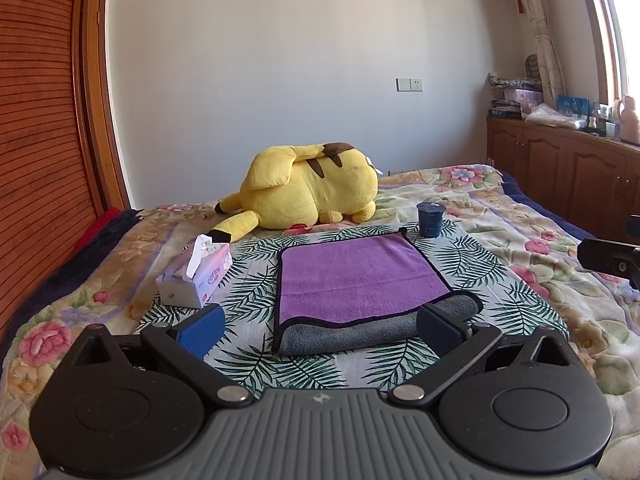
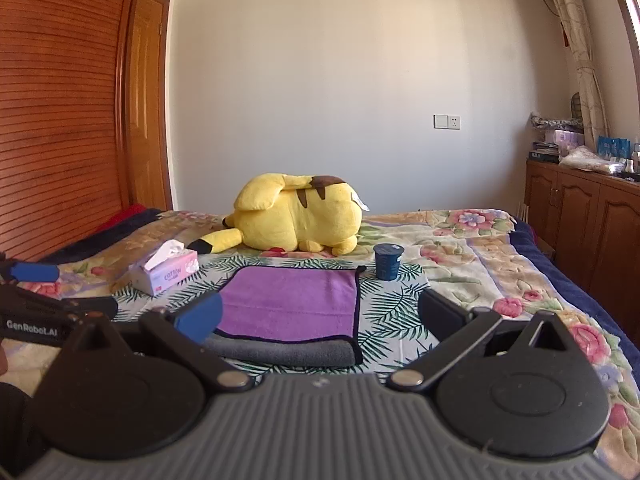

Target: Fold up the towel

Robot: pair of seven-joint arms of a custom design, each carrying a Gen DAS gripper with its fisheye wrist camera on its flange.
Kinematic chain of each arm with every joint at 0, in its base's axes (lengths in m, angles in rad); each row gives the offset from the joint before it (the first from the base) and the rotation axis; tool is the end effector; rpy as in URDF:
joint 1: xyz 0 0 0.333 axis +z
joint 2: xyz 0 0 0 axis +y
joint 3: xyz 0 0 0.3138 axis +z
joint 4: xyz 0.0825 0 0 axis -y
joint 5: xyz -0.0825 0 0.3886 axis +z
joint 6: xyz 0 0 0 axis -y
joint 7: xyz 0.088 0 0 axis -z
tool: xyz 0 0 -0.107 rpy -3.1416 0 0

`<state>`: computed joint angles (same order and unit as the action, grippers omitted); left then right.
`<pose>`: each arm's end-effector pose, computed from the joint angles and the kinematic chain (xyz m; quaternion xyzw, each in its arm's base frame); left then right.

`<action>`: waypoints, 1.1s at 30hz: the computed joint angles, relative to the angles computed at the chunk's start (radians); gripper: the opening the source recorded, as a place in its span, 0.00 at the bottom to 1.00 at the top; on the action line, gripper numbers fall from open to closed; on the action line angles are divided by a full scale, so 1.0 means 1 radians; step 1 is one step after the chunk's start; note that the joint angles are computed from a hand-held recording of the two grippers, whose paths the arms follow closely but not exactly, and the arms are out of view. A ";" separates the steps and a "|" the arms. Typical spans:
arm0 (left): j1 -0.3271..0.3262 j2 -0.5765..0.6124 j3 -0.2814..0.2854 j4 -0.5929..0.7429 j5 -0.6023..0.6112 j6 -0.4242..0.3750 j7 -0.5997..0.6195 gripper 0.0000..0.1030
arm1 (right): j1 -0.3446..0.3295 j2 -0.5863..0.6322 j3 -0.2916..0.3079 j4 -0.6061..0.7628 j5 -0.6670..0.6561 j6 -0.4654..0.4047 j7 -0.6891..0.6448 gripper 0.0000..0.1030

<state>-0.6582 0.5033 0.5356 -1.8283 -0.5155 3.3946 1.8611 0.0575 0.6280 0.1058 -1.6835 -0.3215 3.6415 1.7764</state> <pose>0.6794 -0.0892 0.4272 -0.5808 0.6073 -0.3426 0.4200 0.7013 0.1383 0.3965 -0.6328 0.4708 -0.3546 0.5021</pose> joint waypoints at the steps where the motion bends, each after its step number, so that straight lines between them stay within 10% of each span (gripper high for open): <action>1: 0.015 0.007 -0.011 0.014 0.005 -0.006 -0.003 0.84 | -0.005 0.006 0.006 0.012 -0.008 -0.011 0.004 1.00; 21: 0.330 0.203 -0.208 0.382 0.274 -0.198 -0.241 0.80 | -0.182 0.220 0.317 0.343 -0.095 -0.340 -0.158 1.00; 33: 0.460 0.384 -0.302 0.667 0.425 -0.348 -0.342 0.68 | -0.142 0.443 0.425 0.708 0.025 -0.597 -0.411 1.00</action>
<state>-0.1978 0.8877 0.2338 -1.1616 -0.0901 3.0463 1.5188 -0.0842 1.0710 0.5306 -0.9758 -0.2964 3.0444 1.3652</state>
